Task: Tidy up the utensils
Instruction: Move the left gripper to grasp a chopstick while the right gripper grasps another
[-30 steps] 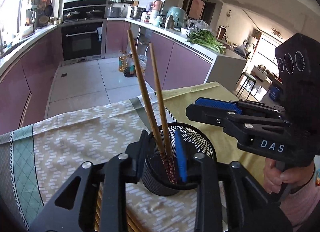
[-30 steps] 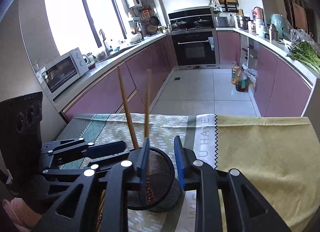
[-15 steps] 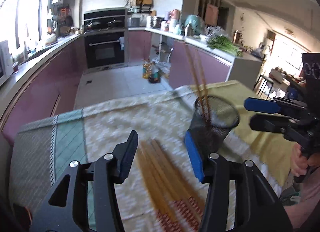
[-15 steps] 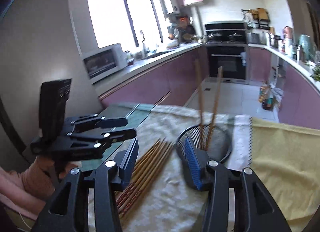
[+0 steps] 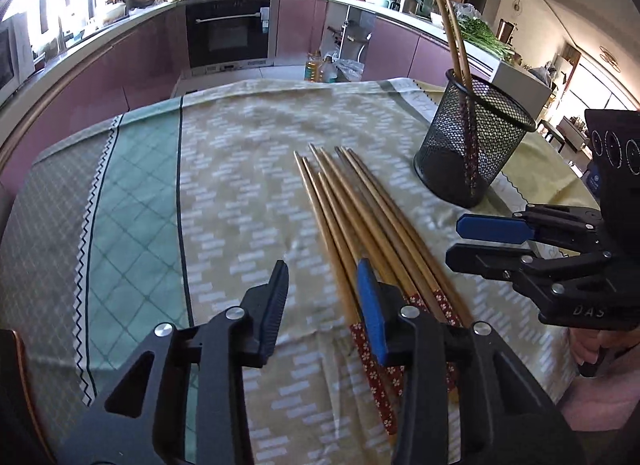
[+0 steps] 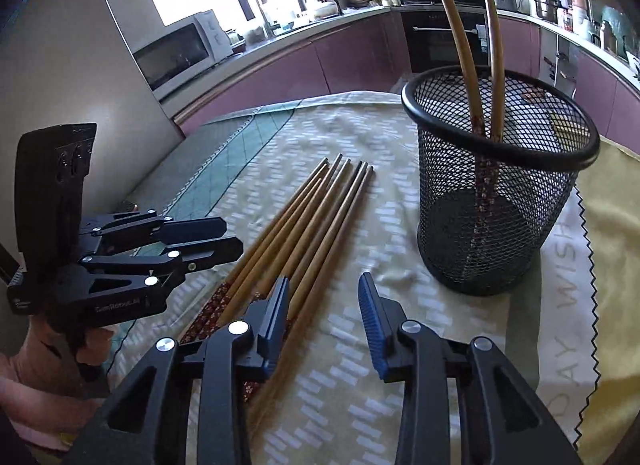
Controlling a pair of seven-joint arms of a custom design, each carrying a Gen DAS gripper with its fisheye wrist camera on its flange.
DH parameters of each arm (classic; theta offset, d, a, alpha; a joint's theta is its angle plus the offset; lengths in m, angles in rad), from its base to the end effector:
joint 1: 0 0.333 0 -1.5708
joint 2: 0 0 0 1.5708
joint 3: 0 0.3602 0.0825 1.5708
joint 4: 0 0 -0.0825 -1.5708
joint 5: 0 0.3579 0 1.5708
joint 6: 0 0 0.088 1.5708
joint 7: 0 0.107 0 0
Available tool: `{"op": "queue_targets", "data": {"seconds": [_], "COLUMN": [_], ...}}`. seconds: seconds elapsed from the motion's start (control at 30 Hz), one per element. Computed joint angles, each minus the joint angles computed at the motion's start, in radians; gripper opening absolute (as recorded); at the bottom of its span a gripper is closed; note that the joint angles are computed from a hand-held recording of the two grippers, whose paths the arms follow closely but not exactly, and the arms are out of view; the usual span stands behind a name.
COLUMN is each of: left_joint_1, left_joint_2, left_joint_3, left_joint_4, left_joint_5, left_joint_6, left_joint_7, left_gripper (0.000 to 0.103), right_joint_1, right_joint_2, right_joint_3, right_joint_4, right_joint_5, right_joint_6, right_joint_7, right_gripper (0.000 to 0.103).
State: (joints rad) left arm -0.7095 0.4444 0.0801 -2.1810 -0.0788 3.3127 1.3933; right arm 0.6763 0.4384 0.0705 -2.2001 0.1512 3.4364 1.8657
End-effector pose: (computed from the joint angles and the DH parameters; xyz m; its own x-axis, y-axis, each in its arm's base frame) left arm 0.4981 -0.3581 0.3262 -0.4150 -0.9023 0.1169 -0.7365 0.2577 -0.6254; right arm 0.4617 0.3980 0.3381 0.3630 -0.8811 -0.3033 -0.7577 -0.0897 -0.6464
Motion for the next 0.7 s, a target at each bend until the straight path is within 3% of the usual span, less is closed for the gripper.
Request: {"op": "queue_targets", "data": {"seconds": [0.1,0.47,0.7], "left_joint_1": [0.013,-0.041,-0.081], "left_joint_2": [0.006,0.027,0.034], "left_joint_3": [-0.013,0.043,0.091], "left_joint_4": [0.004,0.038,0.048], "left_joint_5": [0.005,0.047,0.083], "left_joint_6": [-0.003,-0.039,-0.067], "left_joint_7": [0.002,-0.016,-0.038], "left_gripper": [0.031,0.029,0.02], "right_joint_1": [0.06,0.28,0.348], "right_joint_2": [0.009,0.06,0.042], "right_joint_3": [-0.056,-0.29,-0.37], "right_joint_4": [0.022,0.105,0.074], "right_joint_5": [0.037,0.072,0.048], "right_joint_6": [-0.029,-0.132,-0.151], "right_joint_7": [-0.006,0.007,0.044], "right_gripper": [0.032,0.03,0.026]}}
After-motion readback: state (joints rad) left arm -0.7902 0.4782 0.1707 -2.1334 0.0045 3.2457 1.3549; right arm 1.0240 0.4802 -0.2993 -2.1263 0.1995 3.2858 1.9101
